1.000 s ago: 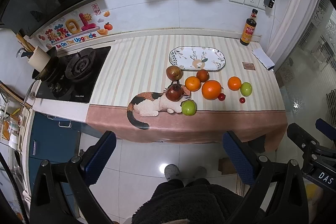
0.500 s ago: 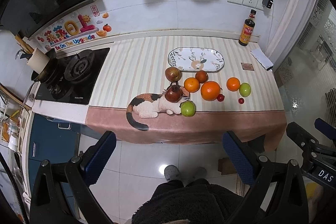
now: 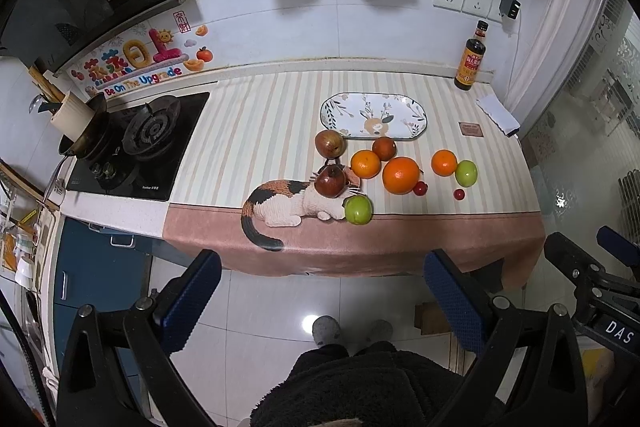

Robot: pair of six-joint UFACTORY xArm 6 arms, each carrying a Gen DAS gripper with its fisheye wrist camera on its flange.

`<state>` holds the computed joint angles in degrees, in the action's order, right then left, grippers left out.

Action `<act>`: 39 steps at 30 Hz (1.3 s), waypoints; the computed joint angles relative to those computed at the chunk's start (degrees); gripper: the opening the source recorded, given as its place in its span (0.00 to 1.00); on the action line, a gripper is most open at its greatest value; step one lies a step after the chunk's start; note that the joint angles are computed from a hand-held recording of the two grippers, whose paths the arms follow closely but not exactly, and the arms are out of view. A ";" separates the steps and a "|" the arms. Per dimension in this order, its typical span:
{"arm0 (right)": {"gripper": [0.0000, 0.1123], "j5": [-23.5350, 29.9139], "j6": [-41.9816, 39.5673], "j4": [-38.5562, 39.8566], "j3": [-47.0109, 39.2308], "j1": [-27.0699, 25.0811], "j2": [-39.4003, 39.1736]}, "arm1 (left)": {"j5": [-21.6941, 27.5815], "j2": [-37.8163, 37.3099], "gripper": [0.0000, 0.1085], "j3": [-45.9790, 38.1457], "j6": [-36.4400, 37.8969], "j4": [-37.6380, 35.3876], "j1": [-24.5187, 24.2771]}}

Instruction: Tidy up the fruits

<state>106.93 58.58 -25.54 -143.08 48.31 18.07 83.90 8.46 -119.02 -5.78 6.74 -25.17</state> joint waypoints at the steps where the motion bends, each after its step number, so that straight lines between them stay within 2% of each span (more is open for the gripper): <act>1: 0.92 -0.38 0.16 0.08 0.61 -0.04 -0.37 | -0.11 -0.06 0.95 0.14 -0.05 0.03 0.02; 21: 0.92 -1.34 0.27 0.39 2.51 -0.34 -1.52 | 0.43 1.10 0.95 -1.78 0.22 -0.09 0.21; 29: 0.92 -0.19 -0.51 0.51 -1.06 -0.52 0.74 | 0.65 1.44 0.95 -2.20 0.24 -0.04 0.20; 34: 0.92 -0.73 -0.23 0.55 0.16 -0.57 0.02 | 0.03 0.76 0.95 -1.07 0.26 -0.10 0.28; 37: 0.92 -3.40 1.15 0.69 3.85 -1.04 -1.60 | -0.54 0.88 0.95 -0.99 0.44 0.33 0.27; 39: 0.92 -8.86 3.58 1.17 11.20 -1.91 -5.48 | -4.12 0.67 0.95 0.94 0.36 2.11 0.57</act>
